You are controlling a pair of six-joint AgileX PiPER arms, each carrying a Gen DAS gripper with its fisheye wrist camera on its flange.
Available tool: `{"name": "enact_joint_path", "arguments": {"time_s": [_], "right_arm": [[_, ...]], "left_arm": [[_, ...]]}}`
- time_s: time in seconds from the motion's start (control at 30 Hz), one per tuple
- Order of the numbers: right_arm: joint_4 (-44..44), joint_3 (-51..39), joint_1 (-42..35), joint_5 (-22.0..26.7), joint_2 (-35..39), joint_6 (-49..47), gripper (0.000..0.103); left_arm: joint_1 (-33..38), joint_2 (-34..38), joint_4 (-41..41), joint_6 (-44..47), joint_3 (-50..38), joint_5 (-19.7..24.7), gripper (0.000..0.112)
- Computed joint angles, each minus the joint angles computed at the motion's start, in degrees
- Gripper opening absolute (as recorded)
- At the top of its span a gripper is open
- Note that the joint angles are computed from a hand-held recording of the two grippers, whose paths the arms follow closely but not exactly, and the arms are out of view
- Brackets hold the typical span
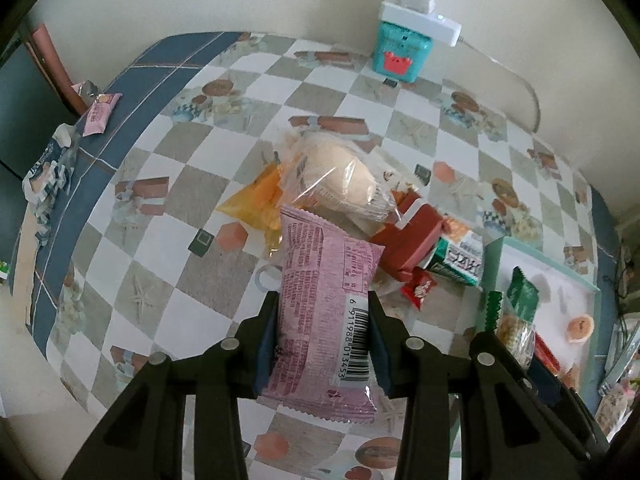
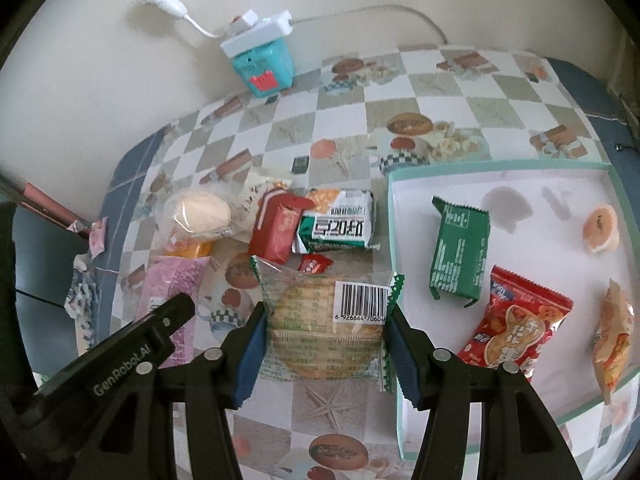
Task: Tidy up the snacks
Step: 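Carry the biscuit packet and pink bag over the white tray and release both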
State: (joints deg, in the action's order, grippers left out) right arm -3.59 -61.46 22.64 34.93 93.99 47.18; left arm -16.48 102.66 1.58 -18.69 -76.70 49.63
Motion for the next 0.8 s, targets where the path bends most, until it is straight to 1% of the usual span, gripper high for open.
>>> {"name": "enact_joint_path", "arguments": {"time_s": [0.5, 0.57, 0.73, 0.8], "right_arm": [[-5.23, 2.56, -2.36, 1.05, -5.57, 4.85, 0.059], [-5.48, 3.22, -3.11, 0.83, -6.4, 4.74, 0.059], [-11.11, 5.29, -5.29, 2.26, -8.5, 9.41, 0.059], [-11.91, 6.34, -7.02, 2.18, -9.08, 9.99, 0.059]], "left_arm": [[-1.2, -3.58, 0.13, -0.61, -0.2, -0.93, 0.042], [-1.94, -3.7, 0.92, -1.28, -0.95, -0.79, 0.042], [-4.35, -2.51, 0.46, -0.61, -4.21, 0.12, 0.042], [-5.82, -1.45, 0.53, -0.53, -6.06, 0.56, 0.042]]}}
